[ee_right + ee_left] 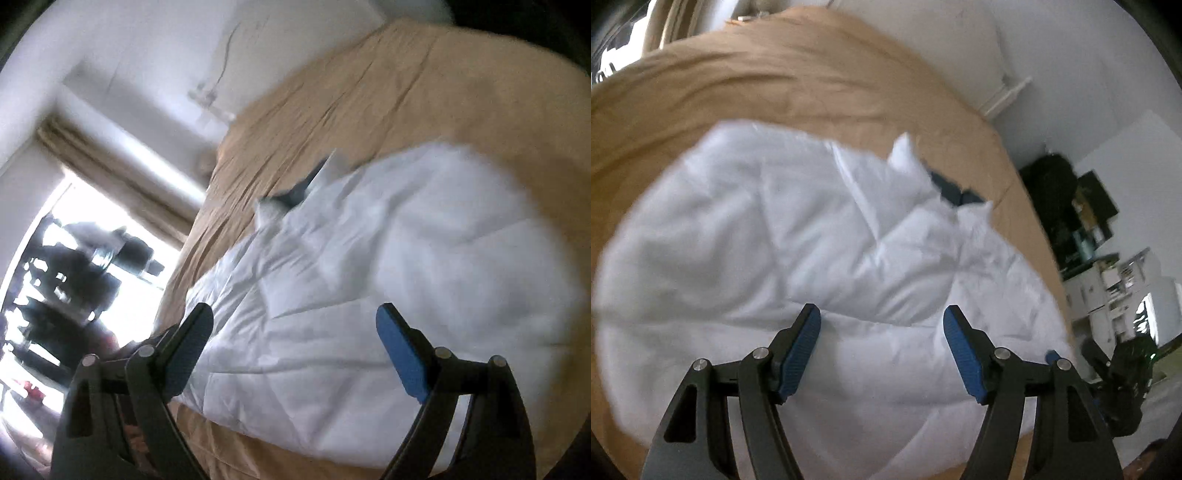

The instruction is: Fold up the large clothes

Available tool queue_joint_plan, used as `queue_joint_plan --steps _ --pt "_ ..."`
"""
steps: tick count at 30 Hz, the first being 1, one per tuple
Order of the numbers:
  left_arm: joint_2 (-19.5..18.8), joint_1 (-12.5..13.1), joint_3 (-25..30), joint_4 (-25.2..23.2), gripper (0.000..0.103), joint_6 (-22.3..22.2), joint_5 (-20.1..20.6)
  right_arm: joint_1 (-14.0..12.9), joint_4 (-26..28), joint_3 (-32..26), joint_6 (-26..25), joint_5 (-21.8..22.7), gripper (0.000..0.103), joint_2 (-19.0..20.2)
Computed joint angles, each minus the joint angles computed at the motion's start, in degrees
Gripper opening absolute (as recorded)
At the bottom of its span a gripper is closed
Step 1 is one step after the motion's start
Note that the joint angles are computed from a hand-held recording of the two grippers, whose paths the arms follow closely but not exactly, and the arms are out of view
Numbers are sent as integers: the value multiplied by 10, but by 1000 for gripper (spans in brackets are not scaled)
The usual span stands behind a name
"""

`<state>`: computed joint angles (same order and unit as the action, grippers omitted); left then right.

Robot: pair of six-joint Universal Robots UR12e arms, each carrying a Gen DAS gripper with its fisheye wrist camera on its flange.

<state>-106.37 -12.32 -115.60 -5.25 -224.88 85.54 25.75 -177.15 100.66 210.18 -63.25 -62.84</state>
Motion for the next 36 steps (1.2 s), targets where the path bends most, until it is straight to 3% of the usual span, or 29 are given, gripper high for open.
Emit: queue_joint_plan --steps 2,5,8,17,23,26,27,30,32,36 --pt "-22 -15 22 -20 70 28 57 9 38 -28 -10 -9 89 25" --pt "-37 -33 41 -48 70 74 135 24 49 -40 -73 -78 88 45" --pt "-41 -37 35 -46 71 84 167 39 56 -41 -156 -166 87 48" --pt "-53 -40 42 -71 73 98 225 43 76 -42 -196 -280 87 46" --pt "-40 -30 34 -111 72 88 252 38 70 -37 -199 -302 87 48" --pt "-25 -34 46 -179 70 49 298 34 84 -34 -173 -305 87 36" --pt "-18 -35 46 -176 70 41 306 33 86 -34 -162 -301 88 30" --pt "-14 -36 64 -143 74 75 284 35 97 -65 -156 -279 88 33" --pt "-27 -32 92 -137 74 105 246 39 129 -100 -160 -263 89 44" --pt "-68 -30 158 -176 74 156 231 47 232 -193 -153 -245 89 86"
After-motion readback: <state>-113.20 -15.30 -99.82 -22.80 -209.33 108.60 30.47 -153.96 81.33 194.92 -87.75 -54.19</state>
